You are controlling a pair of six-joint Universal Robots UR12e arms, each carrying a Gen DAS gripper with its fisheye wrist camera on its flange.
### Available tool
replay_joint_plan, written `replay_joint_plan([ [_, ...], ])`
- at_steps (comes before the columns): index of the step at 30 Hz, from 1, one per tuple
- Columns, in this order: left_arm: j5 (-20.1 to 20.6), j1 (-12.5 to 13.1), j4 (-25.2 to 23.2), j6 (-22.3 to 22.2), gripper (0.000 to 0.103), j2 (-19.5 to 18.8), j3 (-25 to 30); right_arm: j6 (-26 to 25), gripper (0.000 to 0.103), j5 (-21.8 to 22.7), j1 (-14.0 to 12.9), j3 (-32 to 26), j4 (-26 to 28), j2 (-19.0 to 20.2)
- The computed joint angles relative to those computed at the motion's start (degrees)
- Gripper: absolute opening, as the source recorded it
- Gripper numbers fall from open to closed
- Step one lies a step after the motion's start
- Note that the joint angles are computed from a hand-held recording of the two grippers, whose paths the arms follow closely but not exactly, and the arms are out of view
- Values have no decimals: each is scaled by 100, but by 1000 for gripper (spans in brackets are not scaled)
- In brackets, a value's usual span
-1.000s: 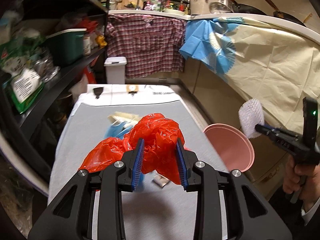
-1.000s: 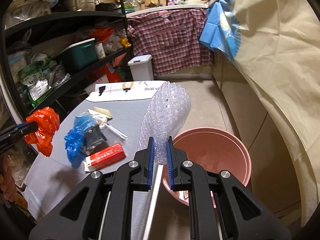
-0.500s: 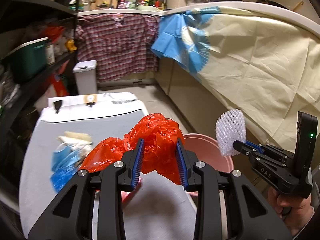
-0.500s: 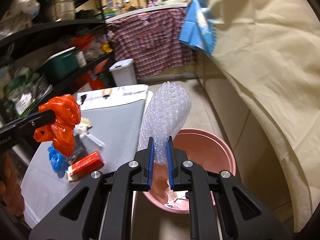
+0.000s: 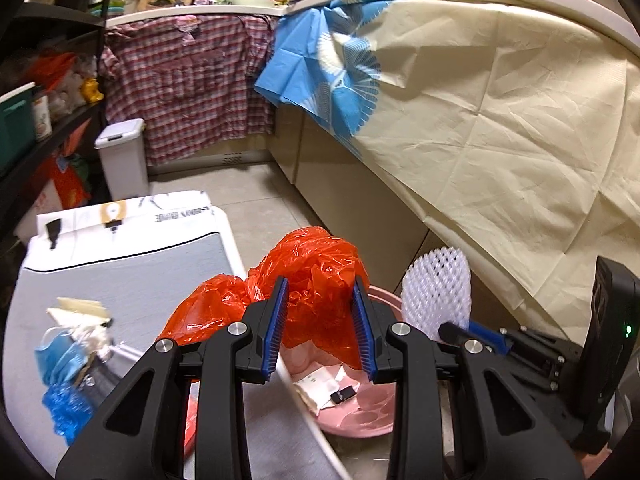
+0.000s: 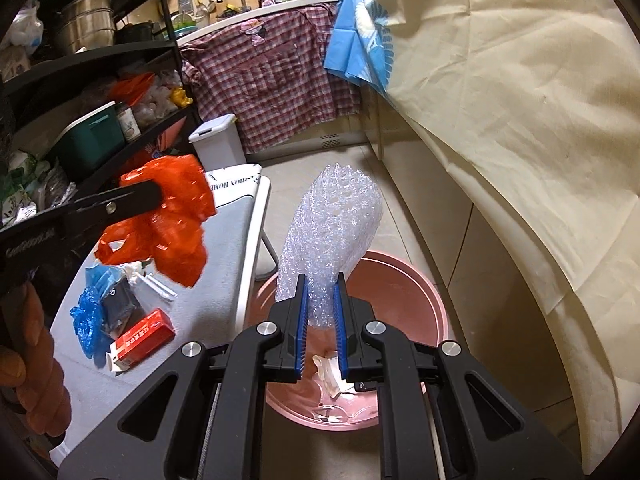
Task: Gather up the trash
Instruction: 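Carry the orange bag and bubble-wrap net over the pink bucket with both grippers, then open both grippers to drop the orange bag and bubble-wrap net into the bucket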
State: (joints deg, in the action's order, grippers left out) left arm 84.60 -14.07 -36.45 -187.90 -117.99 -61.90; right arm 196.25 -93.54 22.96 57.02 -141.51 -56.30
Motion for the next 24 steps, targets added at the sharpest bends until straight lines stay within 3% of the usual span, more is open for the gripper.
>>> replay_joint_plan([
  [13,-222,-60,-398,125,32,-547,727,80,13,-102,-51,-195,363,149],
  [24,-318,-88,-667,215,34,-777,1038,90,16,-79,-77,-332,584,247],
])
